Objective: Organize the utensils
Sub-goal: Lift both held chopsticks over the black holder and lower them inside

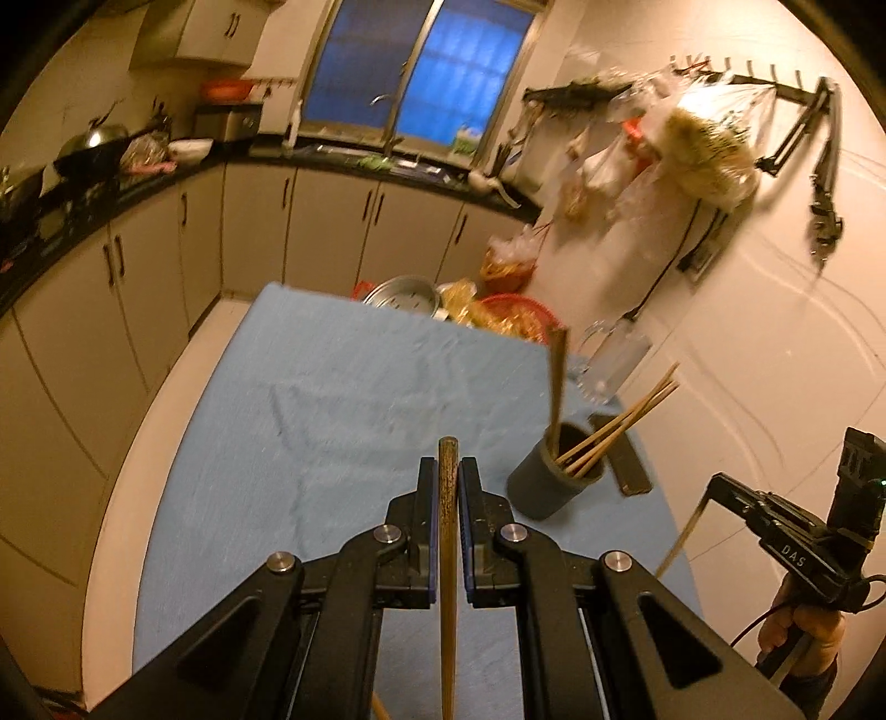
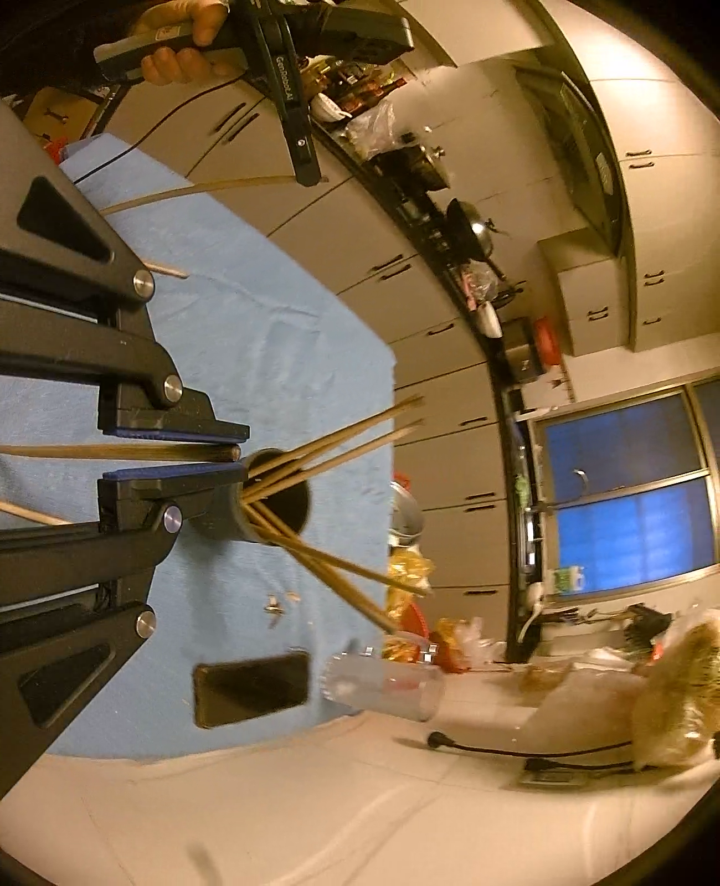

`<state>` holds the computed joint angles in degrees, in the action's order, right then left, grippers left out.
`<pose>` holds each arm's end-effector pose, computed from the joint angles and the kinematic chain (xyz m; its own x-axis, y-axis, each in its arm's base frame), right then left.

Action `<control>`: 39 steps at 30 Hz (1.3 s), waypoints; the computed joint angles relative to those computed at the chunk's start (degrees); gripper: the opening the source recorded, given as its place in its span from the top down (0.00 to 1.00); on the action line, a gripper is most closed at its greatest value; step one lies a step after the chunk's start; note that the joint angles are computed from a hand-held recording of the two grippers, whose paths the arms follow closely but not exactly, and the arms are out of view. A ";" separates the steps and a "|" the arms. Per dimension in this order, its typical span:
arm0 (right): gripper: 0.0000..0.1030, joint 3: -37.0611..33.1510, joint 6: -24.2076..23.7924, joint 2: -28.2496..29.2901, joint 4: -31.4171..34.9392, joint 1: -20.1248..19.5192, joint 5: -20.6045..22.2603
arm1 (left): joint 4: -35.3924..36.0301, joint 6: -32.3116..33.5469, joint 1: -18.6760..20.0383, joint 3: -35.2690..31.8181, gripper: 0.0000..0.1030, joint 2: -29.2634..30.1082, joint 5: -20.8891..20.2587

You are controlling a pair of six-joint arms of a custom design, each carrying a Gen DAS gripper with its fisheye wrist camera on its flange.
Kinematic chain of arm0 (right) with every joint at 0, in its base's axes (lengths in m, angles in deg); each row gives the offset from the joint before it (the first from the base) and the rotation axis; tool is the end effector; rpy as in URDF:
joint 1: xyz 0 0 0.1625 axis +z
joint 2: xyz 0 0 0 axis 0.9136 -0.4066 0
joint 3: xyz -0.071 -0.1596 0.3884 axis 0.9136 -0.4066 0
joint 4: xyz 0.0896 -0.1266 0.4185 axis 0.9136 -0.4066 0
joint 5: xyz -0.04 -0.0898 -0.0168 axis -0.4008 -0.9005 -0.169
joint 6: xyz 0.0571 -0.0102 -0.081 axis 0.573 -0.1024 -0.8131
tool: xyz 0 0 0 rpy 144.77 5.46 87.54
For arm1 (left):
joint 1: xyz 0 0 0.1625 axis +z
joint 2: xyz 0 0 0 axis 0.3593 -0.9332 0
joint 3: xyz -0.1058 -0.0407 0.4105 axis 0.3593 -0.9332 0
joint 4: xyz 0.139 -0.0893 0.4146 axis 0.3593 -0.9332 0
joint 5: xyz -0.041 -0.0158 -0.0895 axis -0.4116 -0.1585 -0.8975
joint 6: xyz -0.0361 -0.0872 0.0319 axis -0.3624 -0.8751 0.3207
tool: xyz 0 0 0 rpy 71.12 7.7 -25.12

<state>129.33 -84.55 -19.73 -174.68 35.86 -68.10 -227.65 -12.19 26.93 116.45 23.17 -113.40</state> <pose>0.1846 -0.4985 0.4070 -0.8072 0.0595 0.5873 -0.4323 0.6180 -0.6567 -0.3652 -0.6633 0.2001 -0.8086 0.4746 -0.3479 0.5870 0.6919 -0.4204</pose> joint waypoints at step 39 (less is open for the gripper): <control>0.93 -15.90 -6.38 5.28 -4.79 3.90 -2.03 | -29.30 11.26 -3.31 -25.92 0.93 27.50 -3.47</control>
